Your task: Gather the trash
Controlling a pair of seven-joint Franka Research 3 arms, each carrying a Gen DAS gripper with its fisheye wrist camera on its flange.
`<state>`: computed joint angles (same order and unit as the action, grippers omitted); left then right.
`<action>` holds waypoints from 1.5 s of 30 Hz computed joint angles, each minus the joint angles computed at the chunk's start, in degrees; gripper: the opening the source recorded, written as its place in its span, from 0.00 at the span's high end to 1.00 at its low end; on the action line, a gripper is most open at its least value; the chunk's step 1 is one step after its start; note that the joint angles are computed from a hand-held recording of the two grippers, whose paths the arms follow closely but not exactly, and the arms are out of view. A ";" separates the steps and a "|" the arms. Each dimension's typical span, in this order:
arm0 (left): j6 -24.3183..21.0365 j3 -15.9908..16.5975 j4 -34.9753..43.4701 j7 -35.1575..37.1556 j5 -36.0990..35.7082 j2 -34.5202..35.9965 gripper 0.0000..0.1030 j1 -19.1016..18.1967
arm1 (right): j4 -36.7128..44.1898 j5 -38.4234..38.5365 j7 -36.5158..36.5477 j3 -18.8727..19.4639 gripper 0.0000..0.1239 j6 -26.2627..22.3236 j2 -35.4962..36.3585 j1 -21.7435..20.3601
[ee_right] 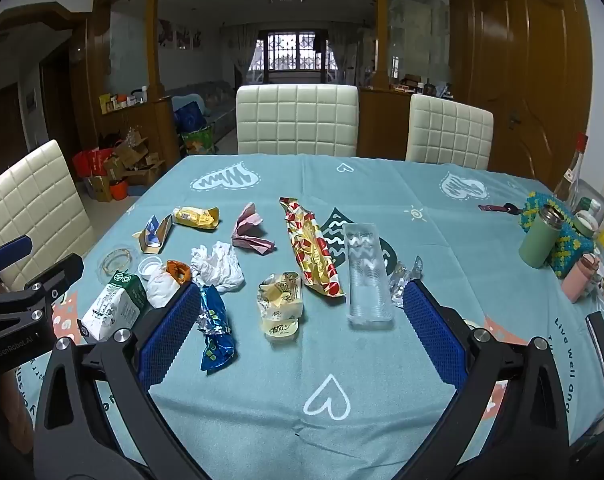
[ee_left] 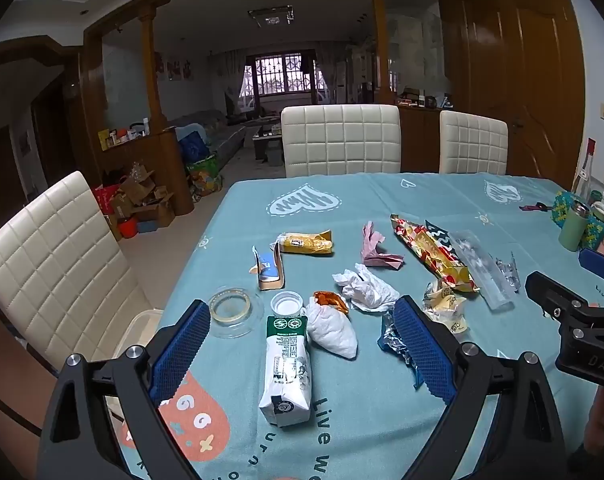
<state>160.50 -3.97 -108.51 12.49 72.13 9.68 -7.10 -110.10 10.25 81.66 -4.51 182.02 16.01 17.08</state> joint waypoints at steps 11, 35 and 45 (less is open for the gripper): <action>0.72 0.13 -0.55 -0.40 -0.25 -0.17 0.12 0.09 | 0.04 0.17 -0.08 0.10 0.19 -0.18 0.00 -0.10; 1.22 0.09 -0.48 0.68 -0.81 -0.30 0.12 0.27 | 0.00 0.41 -0.48 0.51 0.19 -0.21 -0.08 -0.41; 1.71 0.08 -0.43 1.54 -1.85 -0.11 0.12 0.42 | -0.01 0.09 -0.09 0.06 0.19 -0.26 -0.08 0.03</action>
